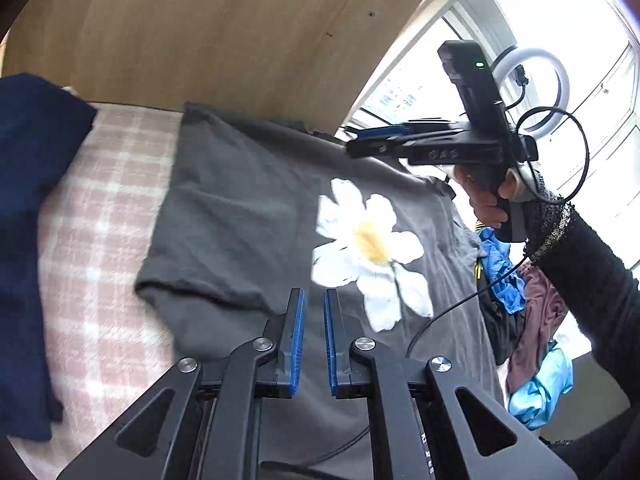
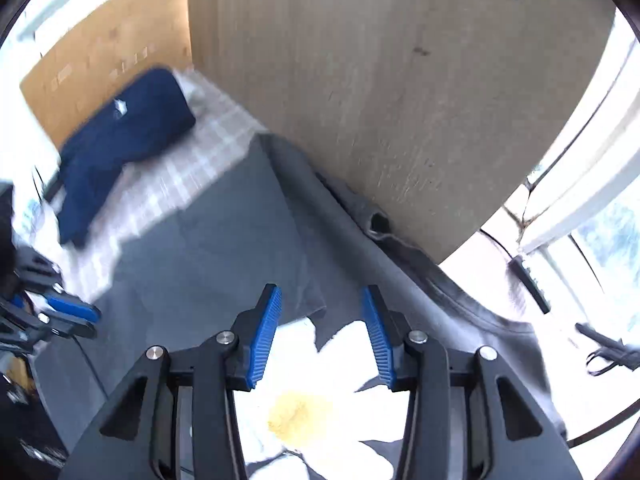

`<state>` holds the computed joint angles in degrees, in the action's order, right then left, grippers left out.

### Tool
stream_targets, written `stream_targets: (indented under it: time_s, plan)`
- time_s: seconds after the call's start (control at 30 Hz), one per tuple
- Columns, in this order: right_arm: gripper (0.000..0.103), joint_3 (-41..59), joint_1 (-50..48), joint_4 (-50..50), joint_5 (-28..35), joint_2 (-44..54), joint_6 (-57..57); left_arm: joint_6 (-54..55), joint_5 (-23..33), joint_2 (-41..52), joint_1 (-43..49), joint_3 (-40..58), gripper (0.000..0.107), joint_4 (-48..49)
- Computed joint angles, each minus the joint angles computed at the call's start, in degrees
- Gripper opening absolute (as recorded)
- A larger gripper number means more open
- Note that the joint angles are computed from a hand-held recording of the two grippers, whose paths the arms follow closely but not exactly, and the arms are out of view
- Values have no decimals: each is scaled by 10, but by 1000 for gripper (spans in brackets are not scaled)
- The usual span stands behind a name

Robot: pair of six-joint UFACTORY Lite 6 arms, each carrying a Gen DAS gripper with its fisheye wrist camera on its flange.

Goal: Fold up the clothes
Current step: 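Release both tools and reach the right tool toward the sweatshirt collar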

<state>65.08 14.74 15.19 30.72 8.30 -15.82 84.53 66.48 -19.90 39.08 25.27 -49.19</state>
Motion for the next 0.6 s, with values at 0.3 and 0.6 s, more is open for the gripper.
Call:
stream_targets:
  time_s: [0.3, 0.6]
  plan:
    - [42, 107, 129, -13, 8, 126, 35, 94, 106, 92, 318, 121, 8, 145]
    - [42, 32, 83, -5, 86, -126, 155, 196, 231, 301, 635, 414, 12, 280]
